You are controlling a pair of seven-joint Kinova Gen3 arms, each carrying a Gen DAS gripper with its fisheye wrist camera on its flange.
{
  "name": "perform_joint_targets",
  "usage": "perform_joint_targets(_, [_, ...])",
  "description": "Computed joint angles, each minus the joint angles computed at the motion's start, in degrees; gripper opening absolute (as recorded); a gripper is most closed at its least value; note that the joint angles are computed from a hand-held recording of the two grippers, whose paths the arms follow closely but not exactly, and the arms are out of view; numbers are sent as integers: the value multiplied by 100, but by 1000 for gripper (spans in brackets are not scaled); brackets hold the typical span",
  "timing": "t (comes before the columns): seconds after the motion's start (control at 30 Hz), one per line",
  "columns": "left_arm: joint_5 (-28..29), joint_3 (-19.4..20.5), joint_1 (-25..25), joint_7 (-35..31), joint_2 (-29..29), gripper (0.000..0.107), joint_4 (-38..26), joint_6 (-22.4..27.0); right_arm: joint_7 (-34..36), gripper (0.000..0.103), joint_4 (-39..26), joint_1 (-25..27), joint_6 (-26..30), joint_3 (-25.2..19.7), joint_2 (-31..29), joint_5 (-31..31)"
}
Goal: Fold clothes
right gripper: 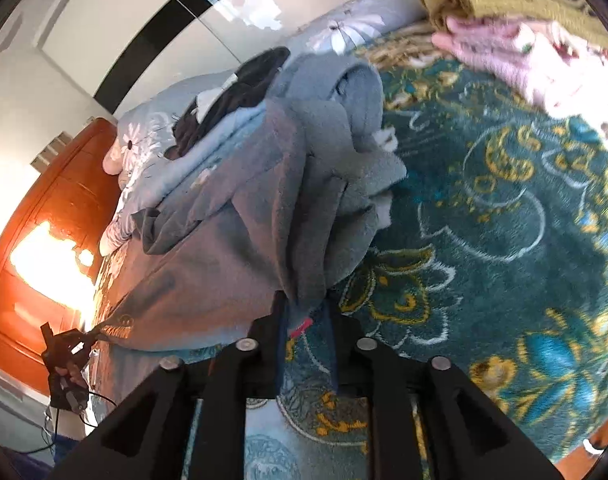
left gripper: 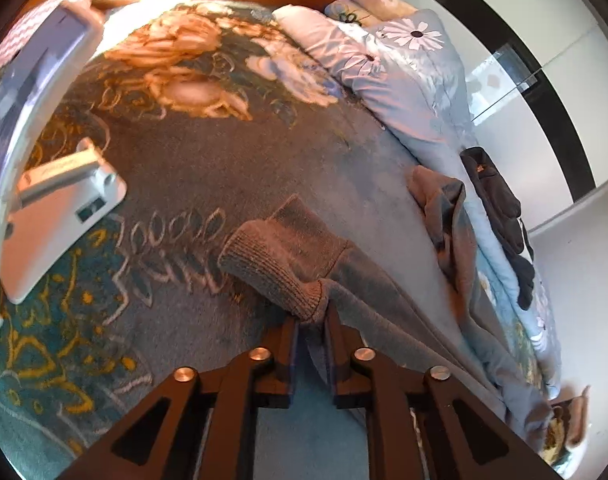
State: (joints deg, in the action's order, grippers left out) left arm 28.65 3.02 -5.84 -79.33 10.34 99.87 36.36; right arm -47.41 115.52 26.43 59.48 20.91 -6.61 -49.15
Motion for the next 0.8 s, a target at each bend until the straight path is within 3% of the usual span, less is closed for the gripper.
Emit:
perform_joint_targets(0.07, [-229, -129, 151, 179, -91, 33, -40, 250, 112, 21, -62, 123, 161, 191, -5, -106])
perform_joint_targets(0.1, [-319, -124, 178, 221, -146, 33, -48, 360, 109, 27, -107, 201, 185, 271, 30, -180])
perform_joint_targets(0.2, [-373, -17, 195, 216, -294, 33, -65, 632, -47, 30, -309, 405, 110, 327, 423, -595])
perform_joint_targets(0.37, [14, 19, 281, -245, -612, 33, -50, 821, -478, 31, -742, 707, 251, 6, 1453, -1304])
perform_joint_targets(0.53, [72, 30, 508, -462, -734, 41, -198, 693, -893, 34, -818, 773, -121, -451, 1672, -1329])
perform_joint_targets(0.57, [30, 51, 566, -435, -693, 41, -270, 678, -917, 31, -802, 819, -175, -529, 1667, -1376])
perform_joint_targets(0.6, [69, 23, 644, -450, -651, 41, -340, 693, -939, 12, -786, 866, -230, -607, 1662, -1423])
perform_joint_targets(0.63, [201, 95, 617, -556, -600, 41, -388, 698, -933, 2, -777, 923, -255, -683, 1634, -1455])
perform_joint_targets(0.8, [349, 190, 731, -771, -439, 41, -570, 778, -337, 0, -518, 1108, -608, -630, 899, -1761])
